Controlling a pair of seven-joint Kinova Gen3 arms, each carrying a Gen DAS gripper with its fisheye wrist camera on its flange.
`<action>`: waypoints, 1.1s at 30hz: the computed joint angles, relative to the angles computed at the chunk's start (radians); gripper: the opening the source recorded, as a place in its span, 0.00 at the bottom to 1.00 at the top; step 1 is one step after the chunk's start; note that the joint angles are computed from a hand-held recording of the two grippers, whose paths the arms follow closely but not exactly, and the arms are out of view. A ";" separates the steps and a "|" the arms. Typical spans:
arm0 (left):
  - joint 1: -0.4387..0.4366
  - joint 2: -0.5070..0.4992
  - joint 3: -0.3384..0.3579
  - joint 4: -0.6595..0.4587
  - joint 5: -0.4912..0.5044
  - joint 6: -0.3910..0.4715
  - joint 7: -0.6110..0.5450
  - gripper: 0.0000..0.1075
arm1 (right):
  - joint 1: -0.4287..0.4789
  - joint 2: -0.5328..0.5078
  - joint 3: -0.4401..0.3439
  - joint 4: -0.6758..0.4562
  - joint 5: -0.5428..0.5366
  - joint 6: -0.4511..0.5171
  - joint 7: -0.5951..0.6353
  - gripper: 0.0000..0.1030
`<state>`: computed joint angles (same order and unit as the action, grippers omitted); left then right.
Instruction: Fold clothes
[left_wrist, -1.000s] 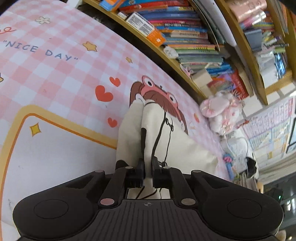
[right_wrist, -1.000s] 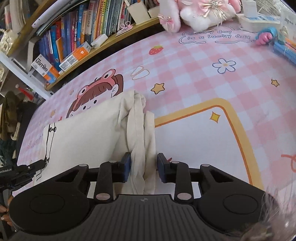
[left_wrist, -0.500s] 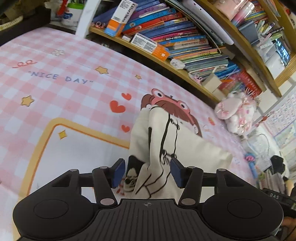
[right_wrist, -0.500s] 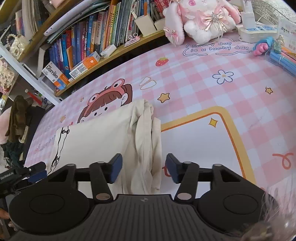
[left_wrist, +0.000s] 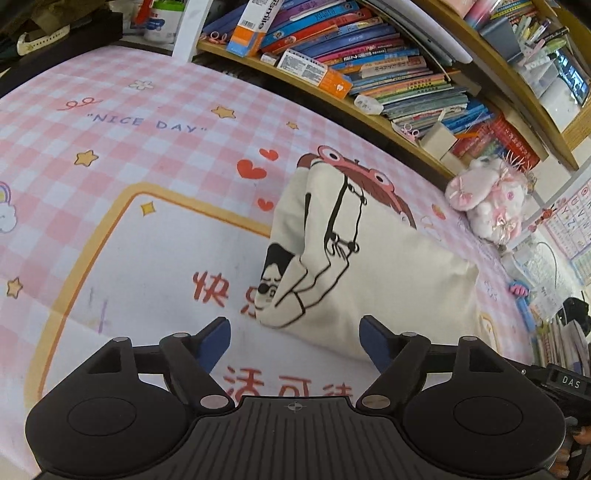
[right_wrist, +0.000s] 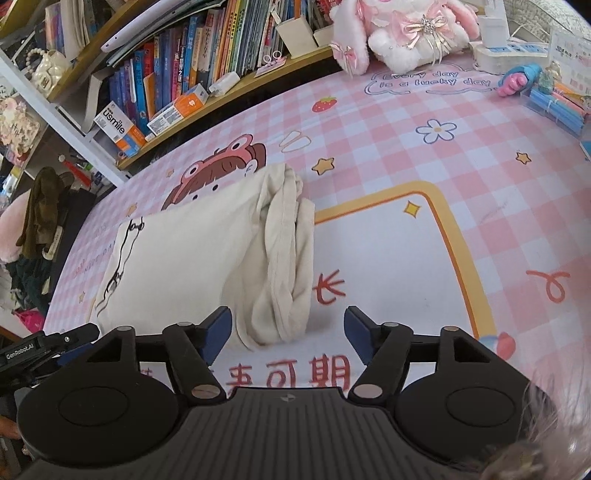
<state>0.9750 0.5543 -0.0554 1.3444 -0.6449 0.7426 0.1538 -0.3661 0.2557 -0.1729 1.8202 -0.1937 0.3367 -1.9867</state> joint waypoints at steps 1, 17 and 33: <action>0.005 0.000 -0.002 0.001 -0.001 0.003 0.007 0.73 | -0.001 -0.002 0.001 0.004 0.001 0.001 -0.002 0.67; -0.072 -0.021 0.018 0.033 0.040 -0.059 -0.043 0.73 | 0.050 0.043 -0.034 -0.028 -0.110 0.003 -0.005 0.68; -0.270 -0.037 0.030 0.169 0.312 -0.433 -0.289 0.73 | -0.032 0.122 0.029 -0.137 -0.055 0.020 -0.192 0.67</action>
